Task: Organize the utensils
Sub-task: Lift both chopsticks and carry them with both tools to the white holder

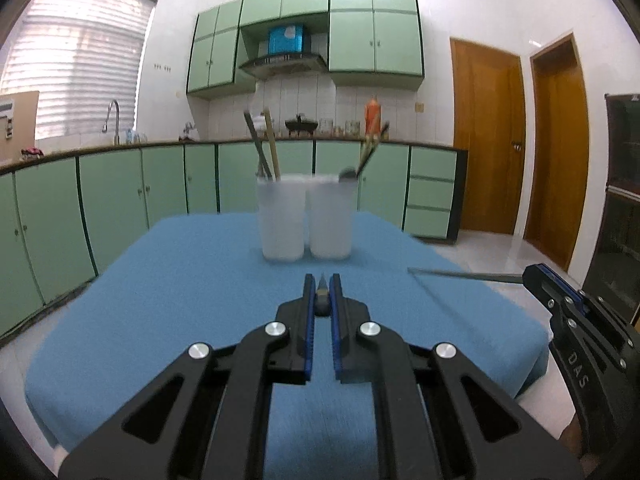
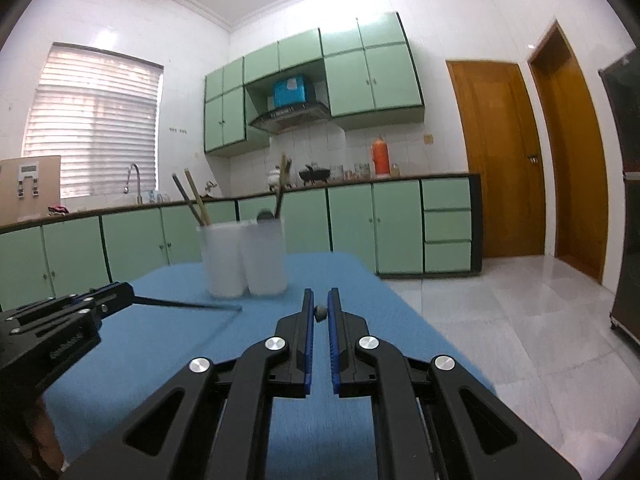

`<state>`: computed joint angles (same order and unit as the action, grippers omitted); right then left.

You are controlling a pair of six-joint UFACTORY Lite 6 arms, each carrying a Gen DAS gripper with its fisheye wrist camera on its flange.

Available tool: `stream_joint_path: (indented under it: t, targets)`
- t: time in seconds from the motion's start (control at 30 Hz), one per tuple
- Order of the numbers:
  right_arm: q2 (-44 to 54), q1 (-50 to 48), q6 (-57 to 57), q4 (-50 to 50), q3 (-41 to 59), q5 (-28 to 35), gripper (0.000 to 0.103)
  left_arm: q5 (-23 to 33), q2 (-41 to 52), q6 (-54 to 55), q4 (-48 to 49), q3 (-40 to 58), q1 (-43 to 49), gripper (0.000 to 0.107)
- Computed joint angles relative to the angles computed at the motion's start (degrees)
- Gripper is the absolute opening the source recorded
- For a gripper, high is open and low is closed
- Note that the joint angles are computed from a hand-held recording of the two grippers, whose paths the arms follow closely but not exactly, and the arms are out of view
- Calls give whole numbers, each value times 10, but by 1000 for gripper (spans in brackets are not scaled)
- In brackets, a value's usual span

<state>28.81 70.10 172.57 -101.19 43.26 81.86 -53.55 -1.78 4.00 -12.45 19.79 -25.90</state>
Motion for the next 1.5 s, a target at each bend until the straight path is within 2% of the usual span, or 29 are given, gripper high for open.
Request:
stream_joint_path:
  t: [0.17,0.3,0.53,0.7,1.07,1.3,1.5]
  targets:
    - [-83,-27,-64,-47,-16,-6,7,40,-73,-3,33,5,31,6]
    - [-159,-63,-121,-93,-16,-47,7,81,-105,-6,61,36,53,6]
    - [-231,-158,-222,-155,54,-230,7,174,-98,-102,195,131,112,6]
    - [-229,-213,-251,-178,124,-343,7,224,-78,-191,292,200,142,6]
    - [-201,-278,-313,-182,256,-468,7,242,-48,-297,401,295,175,6]
    - [-165,-297,-420,-142,390,-515,6,255,-5,-325,416,403,166,6]
    - [-86,-321,-510,-90,566,-549,6,269,76,-277,355,542,145,6]
